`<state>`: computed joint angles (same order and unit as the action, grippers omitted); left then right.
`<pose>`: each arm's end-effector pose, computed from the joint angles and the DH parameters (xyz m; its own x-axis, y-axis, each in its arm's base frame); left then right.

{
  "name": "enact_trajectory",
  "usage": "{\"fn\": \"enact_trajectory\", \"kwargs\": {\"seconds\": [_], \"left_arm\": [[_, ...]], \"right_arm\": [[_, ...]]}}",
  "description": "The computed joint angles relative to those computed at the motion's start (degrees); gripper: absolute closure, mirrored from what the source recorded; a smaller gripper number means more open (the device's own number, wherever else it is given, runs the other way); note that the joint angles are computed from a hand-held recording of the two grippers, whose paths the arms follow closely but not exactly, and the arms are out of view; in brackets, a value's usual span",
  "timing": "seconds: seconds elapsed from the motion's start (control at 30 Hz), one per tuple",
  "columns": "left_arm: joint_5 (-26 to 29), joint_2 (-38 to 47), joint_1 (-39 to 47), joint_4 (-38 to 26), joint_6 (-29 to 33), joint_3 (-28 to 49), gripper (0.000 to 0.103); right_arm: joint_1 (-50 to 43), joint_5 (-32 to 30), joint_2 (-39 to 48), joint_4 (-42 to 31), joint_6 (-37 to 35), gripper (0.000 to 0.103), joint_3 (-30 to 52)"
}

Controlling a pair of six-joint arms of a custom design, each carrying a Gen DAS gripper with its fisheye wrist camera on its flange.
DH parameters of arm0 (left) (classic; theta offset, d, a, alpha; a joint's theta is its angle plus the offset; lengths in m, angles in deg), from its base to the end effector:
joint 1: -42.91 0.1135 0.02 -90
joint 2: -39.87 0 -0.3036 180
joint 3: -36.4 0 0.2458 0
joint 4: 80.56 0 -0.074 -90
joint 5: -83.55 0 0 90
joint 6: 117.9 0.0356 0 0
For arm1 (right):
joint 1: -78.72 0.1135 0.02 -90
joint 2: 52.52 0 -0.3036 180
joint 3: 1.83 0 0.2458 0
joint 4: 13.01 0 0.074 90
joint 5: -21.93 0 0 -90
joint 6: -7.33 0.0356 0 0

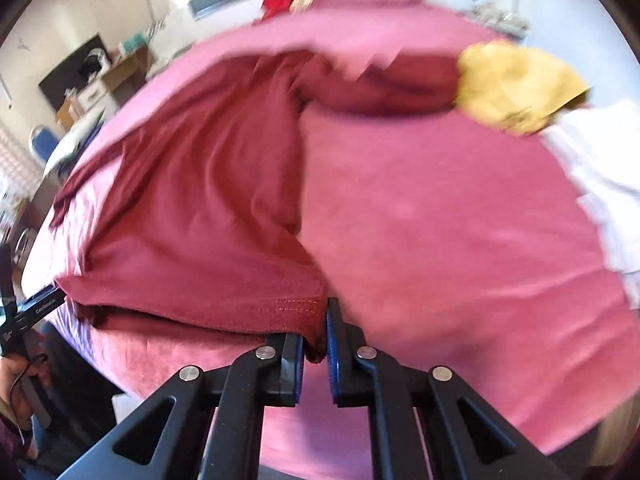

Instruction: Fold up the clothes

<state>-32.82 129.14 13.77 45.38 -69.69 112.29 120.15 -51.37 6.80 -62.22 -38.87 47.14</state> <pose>0.2661 -0.1303 0.2624 -0.7929 -0.2415 -0.5594 -0.3232 0.9450 0.0502 0.1280 0.0993 0.2372 -0.8297 0.1520 -0.5371 0.0687 0.9827 0.1718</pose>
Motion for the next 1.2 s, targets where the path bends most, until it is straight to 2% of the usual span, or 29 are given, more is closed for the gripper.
{"fn": "enact_trajectory", "kwargs": {"seconds": [0.07,0.13,0.2,0.33,0.4,0.5,0.6,0.77,0.93,0.97,1.0,1.07,1.17,1.2], "left_arm": [[3.11,-1.1,0.38,1.21,1.79,-1.0,0.024],[7.88,-1.62,0.58,3.26,4.26,-2.02,0.024],[10.97,-1.0,0.16,4.26,7.03,-1.84,0.024],[12.02,2.42,-3.59,3.62,12.87,1.44,0.024],[11.71,3.89,-5.01,4.22,14.53,2.56,0.024],[14.79,6.6,-4.41,5.71,13.79,3.77,0.024],[19.35,8.9,-2.21,6.72,10.32,4.59,0.023],[30.71,3.13,3.01,11.98,4.16,-0.06,0.023],[30.24,4.99,2.63,14.16,7.22,-0.66,0.024],[29.97,5.52,2.42,14.74,8.03,-0.73,0.03],[29.53,5.79,2.48,15.06,8.4,-0.65,0.052],[27.23,6.68,1.85,13.7,8.69,0.24,0.074],[27.86,6.24,1.51,13.34,10.32,0.7,0.091],[27.31,5.9,0.79,13.09,10.93,0.99,0.091]], "right_arm": [[1.13,3.47,-4.38,-8.28,-0.46,0.095,2.83],[0.82,5.42,-4.46,-12.72,-2.86,0.095,3.18],[-4.95,2.57,-2.5,-10.26,-7.81,0.092,-0.65],[-20.81,-7.97,1.15,-4.17,-13.06,0.088,-6.53],[-22.54,-8.11,-1.97,-5.57,-12.11,0.084,-6.01],[-20.58,-8.13,-5.99,-7.34,-12.33,0.08,-3.4],[-18.7,-9.11,-6.26,-7.03,-12.71,0.08,-1.96],[-17.99,-10.86,-5.88,-5.55,-10.79,0.08,-2.54],[-17.78,-11.99,-2.08,-2.19,-10.34,0.08,-3.07],[-17.77,-12.27,-1.09,-1.66,-10.24,0.08,-3.02],[-17.59,-12.38,-0.52,-1.36,-9.92,0.08,-2.96],[-17.42,-12.56,0.15,-0.73,-9.53,0.08,-2.99],[-17.66,-12.94,0.06,-0.62,-9.1,0.08,-3.31],[-18.1,-13.43,-0.01,-0.49,-9.11,0.08,-3.52]]}}
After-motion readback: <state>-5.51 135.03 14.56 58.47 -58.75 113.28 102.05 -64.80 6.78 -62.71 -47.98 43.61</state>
